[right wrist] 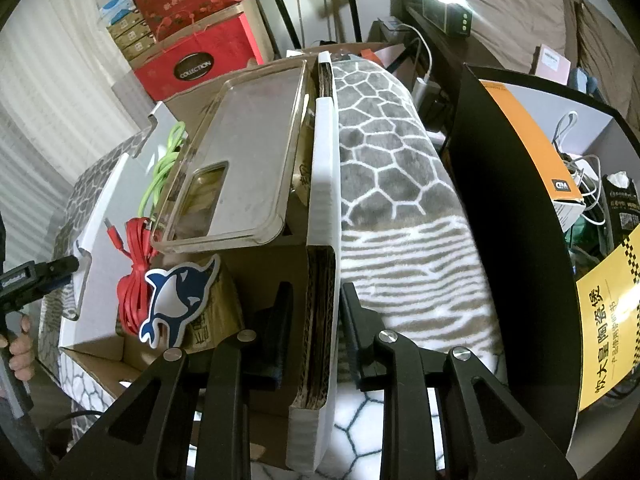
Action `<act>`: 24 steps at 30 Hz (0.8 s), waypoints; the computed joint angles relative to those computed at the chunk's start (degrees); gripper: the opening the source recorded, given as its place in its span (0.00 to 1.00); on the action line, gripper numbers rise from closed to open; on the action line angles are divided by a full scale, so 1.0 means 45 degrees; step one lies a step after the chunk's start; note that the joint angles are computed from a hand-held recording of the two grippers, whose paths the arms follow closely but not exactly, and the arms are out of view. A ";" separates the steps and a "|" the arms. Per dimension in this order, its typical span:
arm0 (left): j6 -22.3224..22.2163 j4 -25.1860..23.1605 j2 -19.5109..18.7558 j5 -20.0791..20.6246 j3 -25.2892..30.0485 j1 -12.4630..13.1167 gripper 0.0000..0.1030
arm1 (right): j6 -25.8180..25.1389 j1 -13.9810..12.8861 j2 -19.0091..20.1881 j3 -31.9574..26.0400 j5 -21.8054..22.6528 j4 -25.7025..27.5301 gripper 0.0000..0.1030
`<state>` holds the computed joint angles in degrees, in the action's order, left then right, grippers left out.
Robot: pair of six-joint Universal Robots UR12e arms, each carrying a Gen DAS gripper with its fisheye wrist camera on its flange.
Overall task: Organize objects
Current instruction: 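Grasp the white paper bag with blue handles with the left gripper, then carry the white paper bag into the box beside the tray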
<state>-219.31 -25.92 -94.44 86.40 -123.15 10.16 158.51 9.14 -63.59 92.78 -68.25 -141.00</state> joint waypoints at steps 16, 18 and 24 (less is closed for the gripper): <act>-0.1333 0.3775 -0.0407 -0.2292 -0.0673 0.0672 0.01 | -0.0018 0.0004 0.0001 0.0015 -0.0044 -0.0026 0.24; -0.1246 0.3877 -0.0358 -0.2356 -0.0602 0.0669 0.01 | -0.0030 -0.0004 0.0002 0.0039 -0.0047 -0.0057 0.24; -0.0910 0.3799 -0.0276 -0.2604 -0.0058 0.0483 0.01 | -0.0035 0.0000 0.0002 0.0039 -0.0054 -0.0059 0.24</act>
